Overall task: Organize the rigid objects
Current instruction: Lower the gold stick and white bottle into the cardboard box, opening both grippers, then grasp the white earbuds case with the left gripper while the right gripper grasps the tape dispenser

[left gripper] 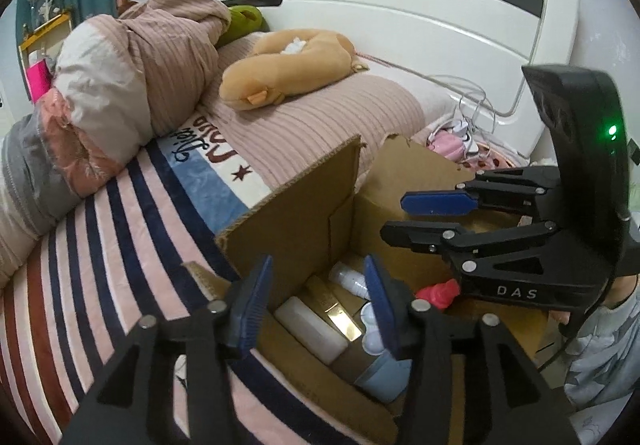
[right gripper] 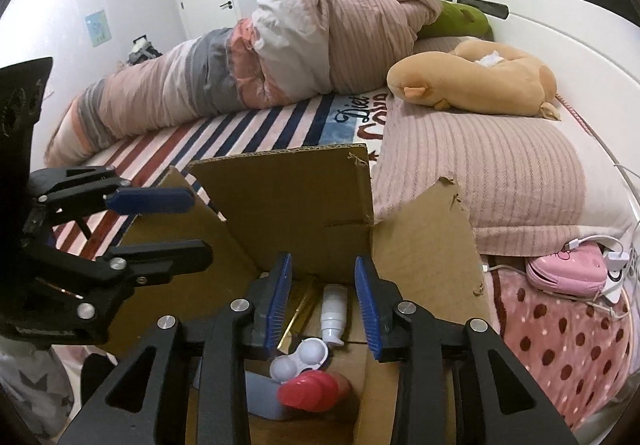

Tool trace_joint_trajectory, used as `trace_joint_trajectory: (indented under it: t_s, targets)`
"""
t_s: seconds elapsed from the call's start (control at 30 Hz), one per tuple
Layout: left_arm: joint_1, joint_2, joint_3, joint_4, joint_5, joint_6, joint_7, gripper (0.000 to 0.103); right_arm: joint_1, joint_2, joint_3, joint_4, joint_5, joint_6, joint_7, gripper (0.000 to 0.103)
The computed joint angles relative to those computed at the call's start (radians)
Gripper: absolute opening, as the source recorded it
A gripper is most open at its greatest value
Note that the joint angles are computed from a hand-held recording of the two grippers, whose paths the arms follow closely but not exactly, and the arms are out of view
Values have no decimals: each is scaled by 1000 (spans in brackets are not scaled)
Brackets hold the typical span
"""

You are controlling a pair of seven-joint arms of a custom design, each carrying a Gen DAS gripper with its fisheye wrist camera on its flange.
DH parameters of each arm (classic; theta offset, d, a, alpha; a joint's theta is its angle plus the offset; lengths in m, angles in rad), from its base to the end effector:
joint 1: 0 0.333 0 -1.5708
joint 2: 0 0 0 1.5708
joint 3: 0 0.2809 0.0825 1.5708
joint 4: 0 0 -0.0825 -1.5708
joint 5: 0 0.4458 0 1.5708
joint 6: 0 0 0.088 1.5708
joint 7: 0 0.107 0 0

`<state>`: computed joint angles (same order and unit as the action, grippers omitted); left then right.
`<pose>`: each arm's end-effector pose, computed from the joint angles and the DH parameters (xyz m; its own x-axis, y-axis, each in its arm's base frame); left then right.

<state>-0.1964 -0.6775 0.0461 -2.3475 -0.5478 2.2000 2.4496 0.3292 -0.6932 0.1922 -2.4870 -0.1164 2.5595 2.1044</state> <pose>0.4629 -0.0855 0.5989 -0.7415 -0.6703 0.0303 -0.5070 0.5301 -0.6797 0.4096 0.2456 0.5611 0.1193 -0.9834 -0.1368 -0.7234 0.0083 -0.6904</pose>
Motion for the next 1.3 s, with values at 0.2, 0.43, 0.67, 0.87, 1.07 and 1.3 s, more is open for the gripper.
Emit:
trace_joint_trajectory:
  t_s: [0.2,0.43,0.67,0.87,1.07,1.3]
  targets:
    - [19,-76,32,-23,-4,-7,6,56,10,-21,20,12,-8,-22,14,41]
    - [69,-153,85,-50,8,-4,16,66,22,-26,61,50,-38,-29,51,50]
    - [138,-156,147,-57,25,0,44,66,73,53,99,128,-55,43,66,50]
    - [201,-82,204,-37,-2,-12,79,66,126,241,125,262,-59,89,55,50]
    - [258,25,223,-22,-44,-27,134,66,171,431,122,361,-58,105,94,50]
    - [312,138,204,-13,-107,-22,220,66,163,605,107,431,-285,50,359,51]
